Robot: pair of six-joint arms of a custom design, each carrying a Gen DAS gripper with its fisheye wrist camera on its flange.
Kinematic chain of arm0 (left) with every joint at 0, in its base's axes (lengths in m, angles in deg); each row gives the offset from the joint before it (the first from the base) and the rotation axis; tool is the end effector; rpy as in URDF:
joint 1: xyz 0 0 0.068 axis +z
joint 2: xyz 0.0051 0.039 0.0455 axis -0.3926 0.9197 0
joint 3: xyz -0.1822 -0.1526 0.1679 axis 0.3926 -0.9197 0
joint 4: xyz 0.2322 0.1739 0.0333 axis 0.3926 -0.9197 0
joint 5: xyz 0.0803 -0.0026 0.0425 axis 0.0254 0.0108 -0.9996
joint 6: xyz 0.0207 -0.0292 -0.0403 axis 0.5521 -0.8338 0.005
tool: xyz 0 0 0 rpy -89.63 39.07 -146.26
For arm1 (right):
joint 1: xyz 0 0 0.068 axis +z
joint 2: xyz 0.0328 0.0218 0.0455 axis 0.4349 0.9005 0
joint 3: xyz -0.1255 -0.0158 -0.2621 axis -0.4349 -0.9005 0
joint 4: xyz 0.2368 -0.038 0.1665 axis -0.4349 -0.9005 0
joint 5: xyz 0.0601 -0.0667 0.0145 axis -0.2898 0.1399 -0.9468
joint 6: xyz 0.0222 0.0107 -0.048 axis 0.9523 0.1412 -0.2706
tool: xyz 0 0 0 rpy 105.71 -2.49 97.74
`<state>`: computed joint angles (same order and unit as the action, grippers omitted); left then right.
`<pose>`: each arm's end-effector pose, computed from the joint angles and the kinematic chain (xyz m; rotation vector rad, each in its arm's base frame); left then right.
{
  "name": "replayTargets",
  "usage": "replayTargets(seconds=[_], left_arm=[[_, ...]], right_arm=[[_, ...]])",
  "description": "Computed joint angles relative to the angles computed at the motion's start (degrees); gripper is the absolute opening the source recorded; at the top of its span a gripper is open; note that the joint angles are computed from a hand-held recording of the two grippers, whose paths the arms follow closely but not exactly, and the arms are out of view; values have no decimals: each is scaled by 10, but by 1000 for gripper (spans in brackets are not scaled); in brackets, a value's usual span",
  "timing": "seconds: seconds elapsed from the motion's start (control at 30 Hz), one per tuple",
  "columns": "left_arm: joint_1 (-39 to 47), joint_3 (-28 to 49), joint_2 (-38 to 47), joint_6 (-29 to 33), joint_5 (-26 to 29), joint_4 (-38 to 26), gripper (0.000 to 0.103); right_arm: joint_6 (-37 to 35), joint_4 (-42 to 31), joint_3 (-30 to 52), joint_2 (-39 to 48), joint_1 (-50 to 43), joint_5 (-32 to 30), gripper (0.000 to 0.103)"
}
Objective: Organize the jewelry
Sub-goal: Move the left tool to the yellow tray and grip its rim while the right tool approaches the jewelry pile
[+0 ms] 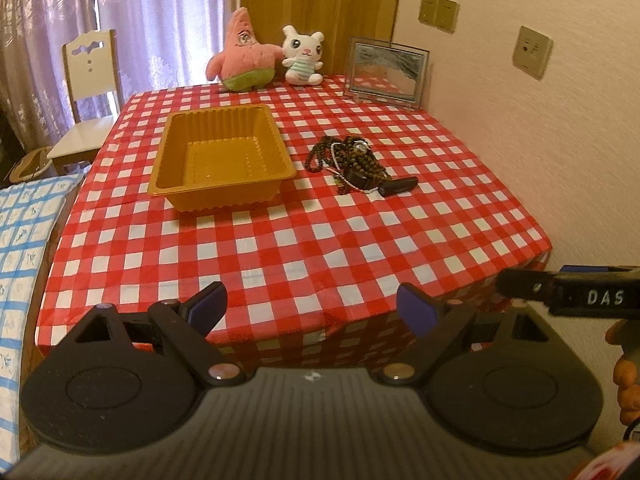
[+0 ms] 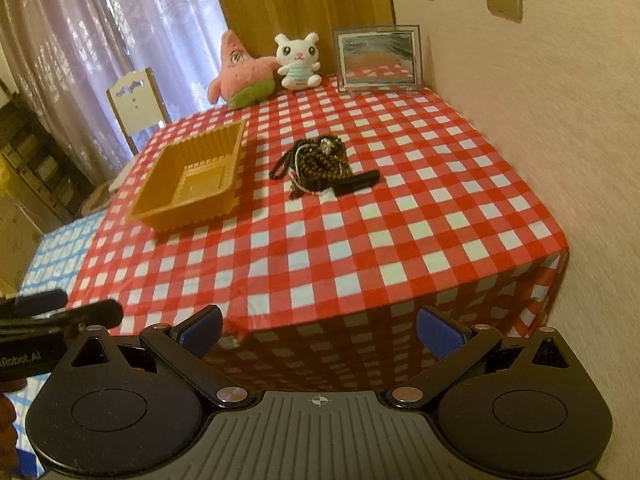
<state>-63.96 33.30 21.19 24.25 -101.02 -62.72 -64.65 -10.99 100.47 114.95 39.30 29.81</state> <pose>0.1653 -0.1258 0.3631 0.0929 2.3523 -0.1317 0.1647 0.0414 0.3475 0.0565 2.3647 0.3260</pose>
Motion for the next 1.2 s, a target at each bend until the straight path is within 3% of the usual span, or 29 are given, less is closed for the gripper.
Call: replayTargets(seconds=[0.33,0.57,0.63,0.8,1.07,1.2], left_arm=[[85,-40,5,-23,22,48,91],[154,-76,26,-38,39,106,89],[177,-89,32,-40,53,135,84],[233,-116,70,-42,70,229,83],[306,-111,180,-75,86,385,80],[332,-98,239,-87,88,445,73]], right_arm=[[-30,119,-54,27,-97,-69,103],[-37,183,-63,94,-117,-66,103],[-36,200,-60,119,-122,-66,103],[-41,231,-35,190,-124,-52,103],[-38,248,48,320,-129,-35,103],[-37,254,89,379,-128,-19,103]])
